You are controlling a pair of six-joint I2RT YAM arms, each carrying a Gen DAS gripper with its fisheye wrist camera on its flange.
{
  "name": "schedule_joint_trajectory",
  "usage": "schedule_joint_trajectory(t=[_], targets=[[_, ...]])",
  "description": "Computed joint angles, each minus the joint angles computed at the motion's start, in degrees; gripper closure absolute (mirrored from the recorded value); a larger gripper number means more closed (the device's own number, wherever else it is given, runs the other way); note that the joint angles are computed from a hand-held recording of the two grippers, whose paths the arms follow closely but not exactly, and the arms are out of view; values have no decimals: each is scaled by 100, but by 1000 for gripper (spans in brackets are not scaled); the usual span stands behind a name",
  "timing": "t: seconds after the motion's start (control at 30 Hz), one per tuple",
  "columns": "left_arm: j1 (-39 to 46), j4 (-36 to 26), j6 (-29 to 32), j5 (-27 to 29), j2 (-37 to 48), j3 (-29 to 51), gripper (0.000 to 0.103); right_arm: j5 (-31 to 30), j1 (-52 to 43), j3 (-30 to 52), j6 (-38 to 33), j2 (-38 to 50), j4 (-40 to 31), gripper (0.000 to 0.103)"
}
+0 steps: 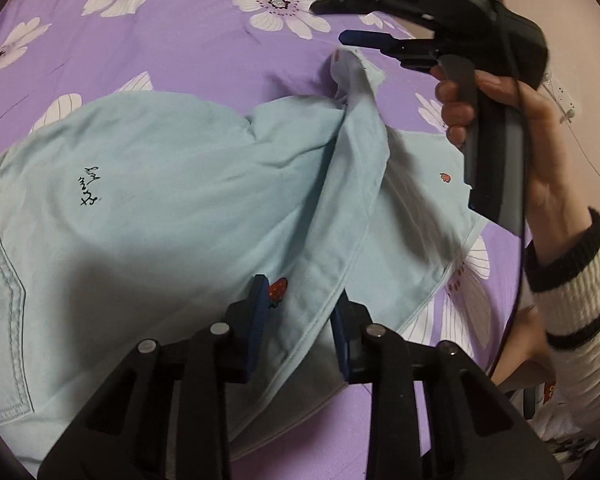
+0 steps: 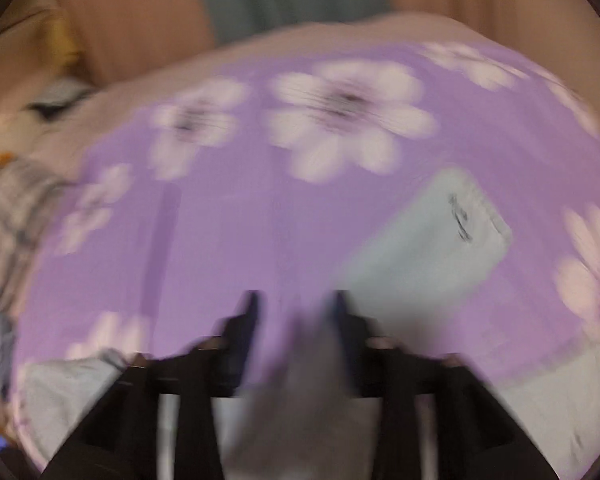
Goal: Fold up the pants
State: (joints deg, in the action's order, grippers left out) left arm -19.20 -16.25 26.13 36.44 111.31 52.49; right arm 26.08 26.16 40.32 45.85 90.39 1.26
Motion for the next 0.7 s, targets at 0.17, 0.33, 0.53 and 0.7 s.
schedule_joint_trajectory(t=[0.17,0.33,0.53,0.7], targets=[[-96,26,13,-77,33,36,73,-331,-147,-1818,917,-1111,2042,57],[-109,113,-51,-27,134,70,73,-1061,-1333,-3374,1763,-2773,2508,57],[-56,-25,-19,-3,76,70,73,-2047,-2292,-3107,1934,-1929,2265,57],[-111,-28,-11,-81,95,122,73,-2499,-2365,-3403,2427,-331,4235,57]])
